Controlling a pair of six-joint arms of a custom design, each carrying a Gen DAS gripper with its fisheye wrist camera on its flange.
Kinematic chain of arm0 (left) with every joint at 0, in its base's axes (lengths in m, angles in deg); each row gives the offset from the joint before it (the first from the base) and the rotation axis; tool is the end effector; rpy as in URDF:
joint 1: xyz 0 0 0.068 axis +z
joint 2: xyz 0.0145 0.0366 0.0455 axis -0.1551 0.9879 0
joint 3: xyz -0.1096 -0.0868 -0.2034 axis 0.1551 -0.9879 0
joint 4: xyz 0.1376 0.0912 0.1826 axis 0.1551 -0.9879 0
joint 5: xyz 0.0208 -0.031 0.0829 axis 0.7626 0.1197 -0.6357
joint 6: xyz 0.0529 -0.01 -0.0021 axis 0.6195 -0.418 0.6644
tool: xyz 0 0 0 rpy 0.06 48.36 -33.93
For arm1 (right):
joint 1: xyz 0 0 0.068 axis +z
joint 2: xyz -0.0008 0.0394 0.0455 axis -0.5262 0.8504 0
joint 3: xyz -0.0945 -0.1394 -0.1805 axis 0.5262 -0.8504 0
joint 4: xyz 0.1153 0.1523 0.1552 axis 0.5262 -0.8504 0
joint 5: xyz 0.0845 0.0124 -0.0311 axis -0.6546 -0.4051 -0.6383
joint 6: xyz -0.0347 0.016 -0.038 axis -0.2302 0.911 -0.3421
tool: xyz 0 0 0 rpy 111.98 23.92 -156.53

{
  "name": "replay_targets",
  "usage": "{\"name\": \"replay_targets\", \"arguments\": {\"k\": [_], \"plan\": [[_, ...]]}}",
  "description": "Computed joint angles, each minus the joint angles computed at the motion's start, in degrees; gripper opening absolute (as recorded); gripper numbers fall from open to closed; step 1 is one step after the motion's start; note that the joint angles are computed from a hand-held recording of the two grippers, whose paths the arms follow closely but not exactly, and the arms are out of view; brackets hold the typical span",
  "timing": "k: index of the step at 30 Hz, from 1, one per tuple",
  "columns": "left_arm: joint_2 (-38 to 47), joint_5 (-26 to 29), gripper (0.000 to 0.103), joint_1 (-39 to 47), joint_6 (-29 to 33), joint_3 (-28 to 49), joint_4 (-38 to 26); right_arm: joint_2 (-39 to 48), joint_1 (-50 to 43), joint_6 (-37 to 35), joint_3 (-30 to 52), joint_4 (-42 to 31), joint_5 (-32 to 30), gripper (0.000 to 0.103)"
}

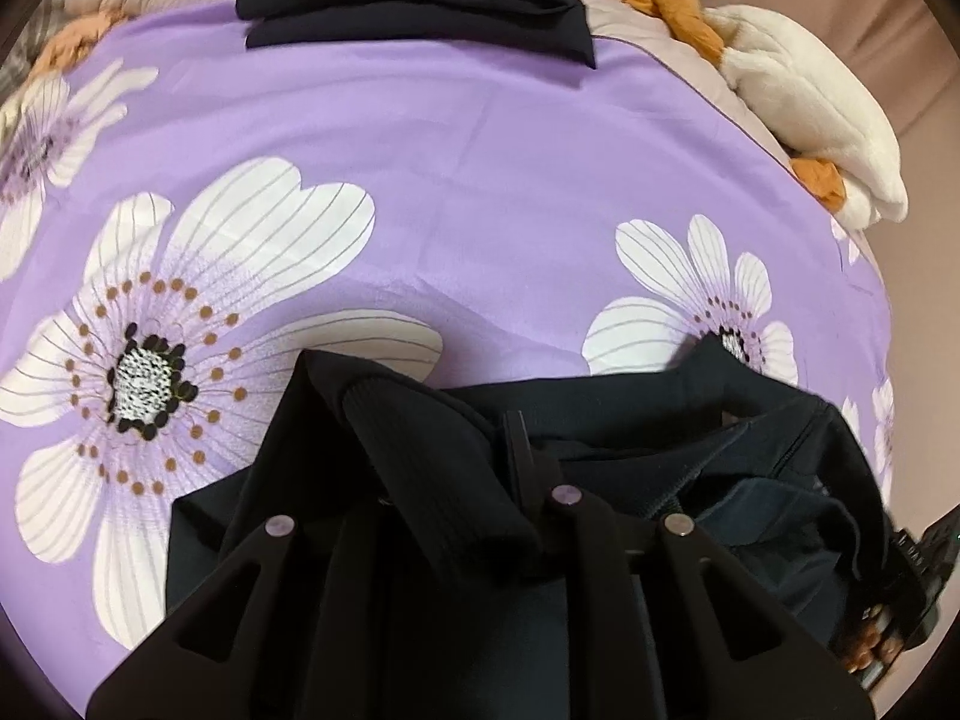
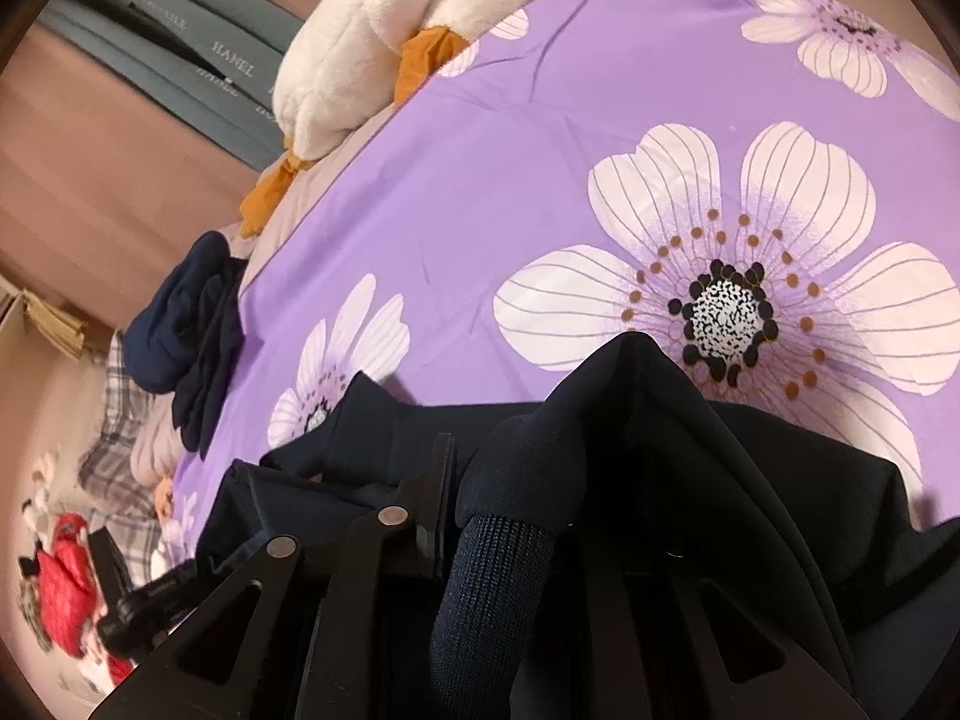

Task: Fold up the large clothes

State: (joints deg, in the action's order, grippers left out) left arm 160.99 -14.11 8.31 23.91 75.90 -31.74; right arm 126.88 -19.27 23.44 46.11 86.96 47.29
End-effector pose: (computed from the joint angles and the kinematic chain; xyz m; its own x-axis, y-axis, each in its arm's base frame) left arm 0.2963 0.0814 0.1126 -0.8429 -0.3970 -0.3632 -0.2916 0.9043 -0.3118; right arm 0.2197 0.0589 0.1185 -0.7793 0.4680 -0.4168 0.1365 0.7758 0.6160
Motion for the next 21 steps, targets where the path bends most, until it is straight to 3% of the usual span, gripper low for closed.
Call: {"name": "replay_targets", "arguments": {"k": [4,6,8,11,13,15,18,21], "plan": [[2.1,1.1,0.018,0.2,-1.6,3.0,-2.1,4.5,-4.2,2.6,0.6,3.0,-6.3,0.015],[3.0,2.1,0.020,0.6,-2.2,4.6,-3.7,6.4,-6.1,4.0,0.8,4.4,-9.2,0.019],[3.7,3.4,0.024,1.2,-2.5,6.0,-5.4,7.1,-7.4,5.5,0.5,5.7,-11.5,0.030],[2.8,4.7,0.042,2.4,-2.7,6.5,-6.1,5.8,-10.0,7.8,-0.6,8.0,-15.3,0.047],[1.0,1.7,0.075,2.4,-3.0,5.8,-5.6,4.4,-11.1,8.5,-1.0,8.3,-16.1,0.051],[-1.9,-0.7,0.086,3.2,-3.3,3.3,-1.8,4.5,-11.9,8.0,0.0,6.4,-16.9,0.052],[-2.4,-3.4,0.087,4.2,-3.4,3.3,-0.5,4.8,-11.6,6.4,1.7,2.9,-16.6,0.053],[-2.3,-3.7,0.087,5.7,-2.6,2.8,0.7,4.1,-13.7,9.0,0.7,6.7,-20.1,0.065]]}}
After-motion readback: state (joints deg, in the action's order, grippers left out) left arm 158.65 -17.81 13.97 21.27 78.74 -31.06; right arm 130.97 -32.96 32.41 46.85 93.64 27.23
